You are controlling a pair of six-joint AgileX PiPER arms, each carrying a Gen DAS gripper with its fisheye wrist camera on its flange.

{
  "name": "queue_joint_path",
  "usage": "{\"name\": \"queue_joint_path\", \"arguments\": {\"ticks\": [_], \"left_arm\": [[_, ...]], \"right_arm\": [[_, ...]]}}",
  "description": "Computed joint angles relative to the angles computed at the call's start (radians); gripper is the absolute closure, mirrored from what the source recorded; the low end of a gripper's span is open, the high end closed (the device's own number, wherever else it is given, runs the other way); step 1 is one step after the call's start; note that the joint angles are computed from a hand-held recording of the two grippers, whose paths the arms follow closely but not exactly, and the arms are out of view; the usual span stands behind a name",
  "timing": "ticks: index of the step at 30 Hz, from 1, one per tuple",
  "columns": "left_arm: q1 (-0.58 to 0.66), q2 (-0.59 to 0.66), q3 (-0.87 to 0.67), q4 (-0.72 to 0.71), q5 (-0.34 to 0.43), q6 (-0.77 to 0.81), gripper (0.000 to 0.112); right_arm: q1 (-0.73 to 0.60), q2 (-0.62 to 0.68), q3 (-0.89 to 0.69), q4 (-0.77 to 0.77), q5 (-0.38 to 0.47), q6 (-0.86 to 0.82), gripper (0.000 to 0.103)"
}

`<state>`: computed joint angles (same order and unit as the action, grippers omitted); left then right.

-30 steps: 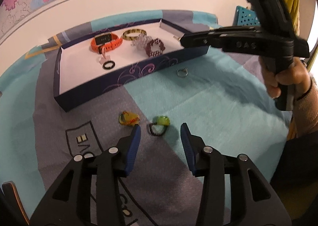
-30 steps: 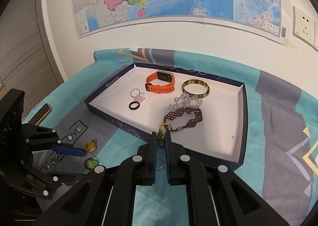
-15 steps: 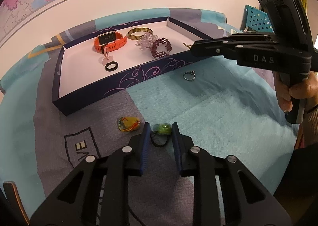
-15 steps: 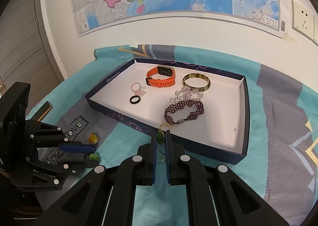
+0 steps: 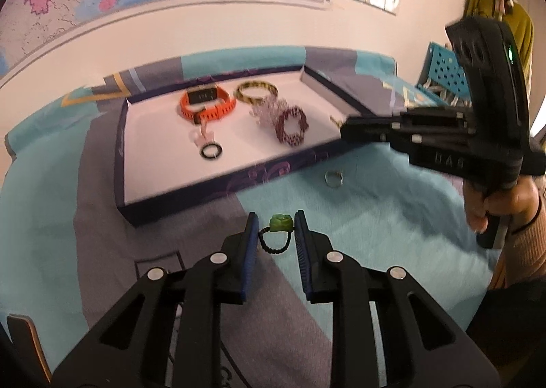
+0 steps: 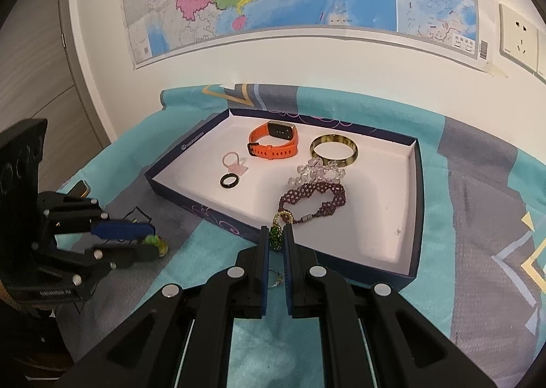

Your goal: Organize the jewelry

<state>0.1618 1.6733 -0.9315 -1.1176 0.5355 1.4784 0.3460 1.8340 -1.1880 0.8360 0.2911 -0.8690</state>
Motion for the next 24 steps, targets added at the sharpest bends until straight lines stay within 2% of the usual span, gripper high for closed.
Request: {"name": "queue_joint_path", "arguments": {"ticks": [12,24], "left_arm": [[-0.023,0.05,-0.13,0.045,-0.04,-0.147,0.09],[-0.046,0.125,-0.232,0.113,-0.074,-0.252,0.09]], "right_arm": [[-0.01,0.033,-0.068,-0.058,0.026,0.054,0.097],[-0.012,0.077,-0.144,-0.182,0.045,0.175,0.097]]}}
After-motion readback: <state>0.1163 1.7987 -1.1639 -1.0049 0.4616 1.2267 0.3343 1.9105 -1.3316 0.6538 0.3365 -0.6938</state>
